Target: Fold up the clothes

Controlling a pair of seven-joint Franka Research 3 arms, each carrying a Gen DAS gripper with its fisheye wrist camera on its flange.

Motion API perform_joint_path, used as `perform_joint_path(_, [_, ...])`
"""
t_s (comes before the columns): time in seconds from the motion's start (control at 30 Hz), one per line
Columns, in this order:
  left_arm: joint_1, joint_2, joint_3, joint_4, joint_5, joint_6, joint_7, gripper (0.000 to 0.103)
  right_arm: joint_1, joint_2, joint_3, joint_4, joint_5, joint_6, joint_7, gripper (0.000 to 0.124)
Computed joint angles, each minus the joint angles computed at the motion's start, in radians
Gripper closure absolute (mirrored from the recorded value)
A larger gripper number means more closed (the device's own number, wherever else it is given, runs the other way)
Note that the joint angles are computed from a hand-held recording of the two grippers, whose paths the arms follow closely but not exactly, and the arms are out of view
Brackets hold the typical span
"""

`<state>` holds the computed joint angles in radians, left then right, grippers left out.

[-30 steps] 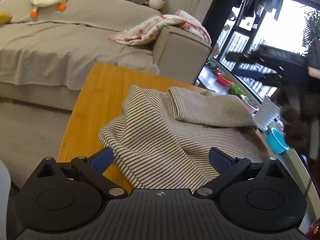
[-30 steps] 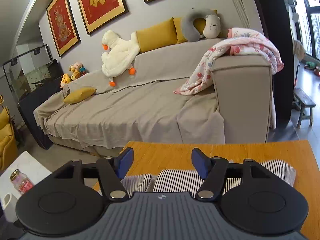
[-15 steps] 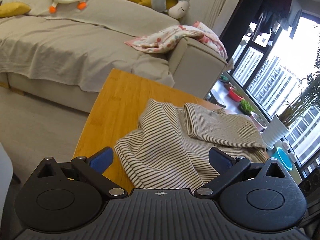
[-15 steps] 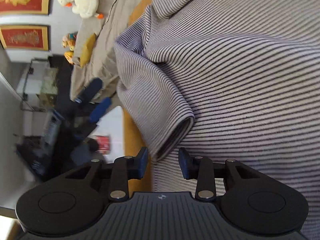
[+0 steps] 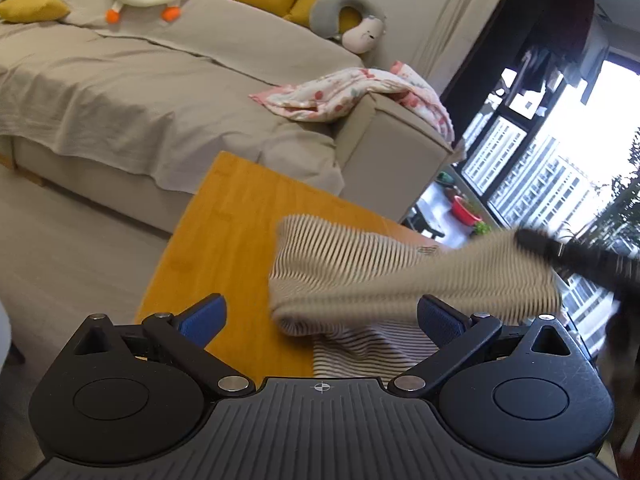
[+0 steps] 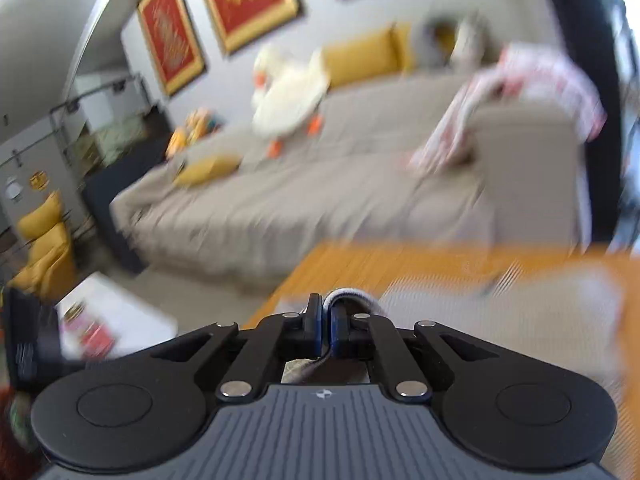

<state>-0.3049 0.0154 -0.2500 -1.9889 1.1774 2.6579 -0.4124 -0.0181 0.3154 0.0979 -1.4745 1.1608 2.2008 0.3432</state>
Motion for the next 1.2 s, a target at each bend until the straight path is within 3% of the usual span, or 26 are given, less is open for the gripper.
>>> perform_joint_path(0.13, [-0.015,0.097,0.004,0.102,-0.041,0.033,0.135,0.000,-0.006,0.121,0.002,0.194,-0.011,0.150,-0.051,0.120])
perform_joint_path(0.3, [-0.066,0.238,0.034,0.263,-0.103,0.065,0.343,0.000,-0.022,0.313,-0.018,0.432,-0.183,0.162,0.127,0.120])
perform_joint_path(0.53, [-0.152,0.456,0.118,0.520,-0.120,0.097,0.465,0.000,-0.030,0.513,-0.040,0.567,-0.383,0.112,0.388,0.116])
perform_joint_path(0.67, [-0.182,0.518,0.159,0.559,-0.183,0.069,0.518,0.000,-0.088,0.499,0.044,0.494,-0.366,0.151,0.343,0.111])
perform_joint_path(0.7, [-0.204,0.516,0.185,0.553,-0.160,0.068,0.517,0.000,-0.098,0.488,0.056,0.482,-0.369,0.151,0.348,0.108])
perform_joint_path(0.8, [-0.240,0.511,0.225,0.539,-0.115,0.063,0.501,0.000,-0.116,0.445,0.080,0.428,-0.361,0.179,0.341,0.068])
perform_joint_path(0.9, [-0.242,0.506,0.229,0.530,-0.110,0.072,0.493,0.000,-0.158,0.385,0.132,0.351,-0.262,0.214,0.270,0.059])
perform_joint_path(1.0, [-0.245,0.499,0.233,0.519,-0.098,0.079,0.475,0.000,-0.204,0.342,0.180,0.303,-0.107,0.179,0.233,0.021])
perform_joint_path(1.1, [-0.243,0.495,0.232,0.515,-0.091,0.082,0.466,0.000,-0.204,0.356,0.171,0.305,-0.044,0.088,0.279,0.021])
perform_joint_path(1.2, [-0.239,0.498,0.225,0.521,-0.100,0.072,0.486,0.000,-0.150,0.380,0.120,0.293,-0.085,0.100,0.367,0.021])
